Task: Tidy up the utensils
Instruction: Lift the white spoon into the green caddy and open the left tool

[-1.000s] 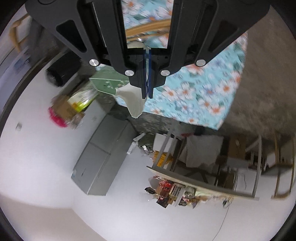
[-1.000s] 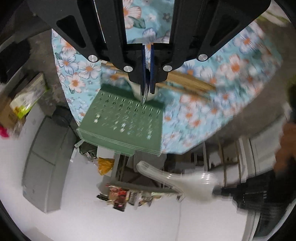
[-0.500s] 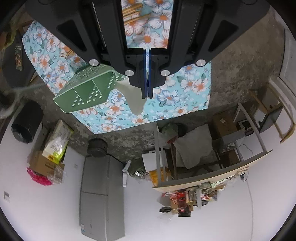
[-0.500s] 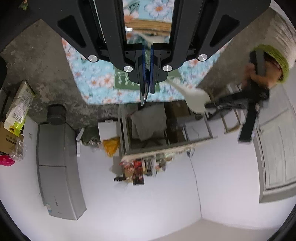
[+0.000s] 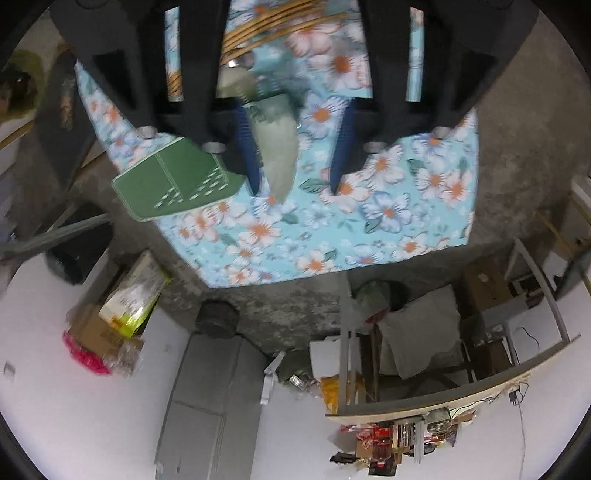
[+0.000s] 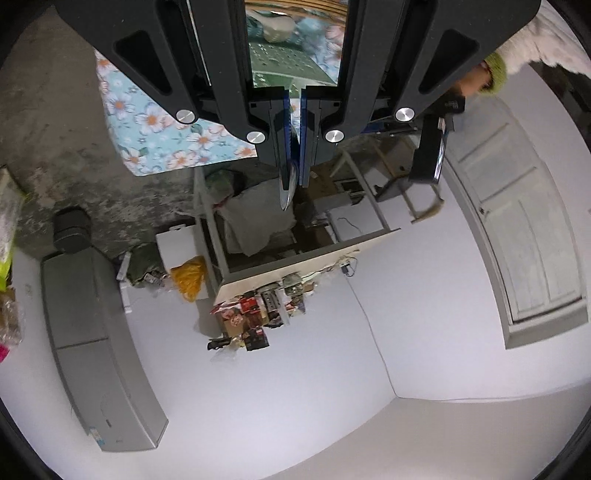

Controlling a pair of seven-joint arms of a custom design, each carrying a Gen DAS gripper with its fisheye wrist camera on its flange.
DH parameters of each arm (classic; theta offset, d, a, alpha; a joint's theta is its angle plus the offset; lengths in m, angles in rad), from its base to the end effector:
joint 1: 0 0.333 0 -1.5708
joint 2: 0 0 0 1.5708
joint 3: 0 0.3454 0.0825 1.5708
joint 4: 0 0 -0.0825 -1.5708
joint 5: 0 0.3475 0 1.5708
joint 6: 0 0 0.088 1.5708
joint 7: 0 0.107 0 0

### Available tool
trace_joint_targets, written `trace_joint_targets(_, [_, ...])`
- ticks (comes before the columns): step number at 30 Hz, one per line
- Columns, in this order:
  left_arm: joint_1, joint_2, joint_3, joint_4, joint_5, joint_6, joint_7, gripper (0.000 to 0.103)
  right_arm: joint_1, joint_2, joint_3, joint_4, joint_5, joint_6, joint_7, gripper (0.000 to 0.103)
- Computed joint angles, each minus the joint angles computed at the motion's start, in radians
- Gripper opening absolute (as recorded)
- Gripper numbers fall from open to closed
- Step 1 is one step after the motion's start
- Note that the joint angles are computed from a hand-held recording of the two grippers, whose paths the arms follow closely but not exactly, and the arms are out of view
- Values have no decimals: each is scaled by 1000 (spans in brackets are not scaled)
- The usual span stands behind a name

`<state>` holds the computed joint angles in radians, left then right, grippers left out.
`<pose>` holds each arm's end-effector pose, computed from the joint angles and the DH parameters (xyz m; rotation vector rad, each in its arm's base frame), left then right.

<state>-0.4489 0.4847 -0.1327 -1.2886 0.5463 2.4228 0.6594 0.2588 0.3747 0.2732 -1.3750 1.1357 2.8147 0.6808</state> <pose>0.6211 -0.3742 0.5817 -1.8791 1.7468 -0.8384 0.6354 0.2720 0.6437 -1.5507 0.9889 -0.2150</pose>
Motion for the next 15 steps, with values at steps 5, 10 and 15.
trace_joint_targets(5, [-31, -77, 50, -138, 147, 131, -158, 61, -4, 77, -5, 101, -42, -93, 72, 4])
trace_joint_targets(10, [-25, -156, 56, -275, 248, 195, -348, 74, 18, 161, -27, 186, -167, -141, 202, 4])
trace_joint_targets(15, [-14, -208, 28, -364, 327, 126, -495, 80, 64, 242, -71, 261, -357, -171, 362, 4])
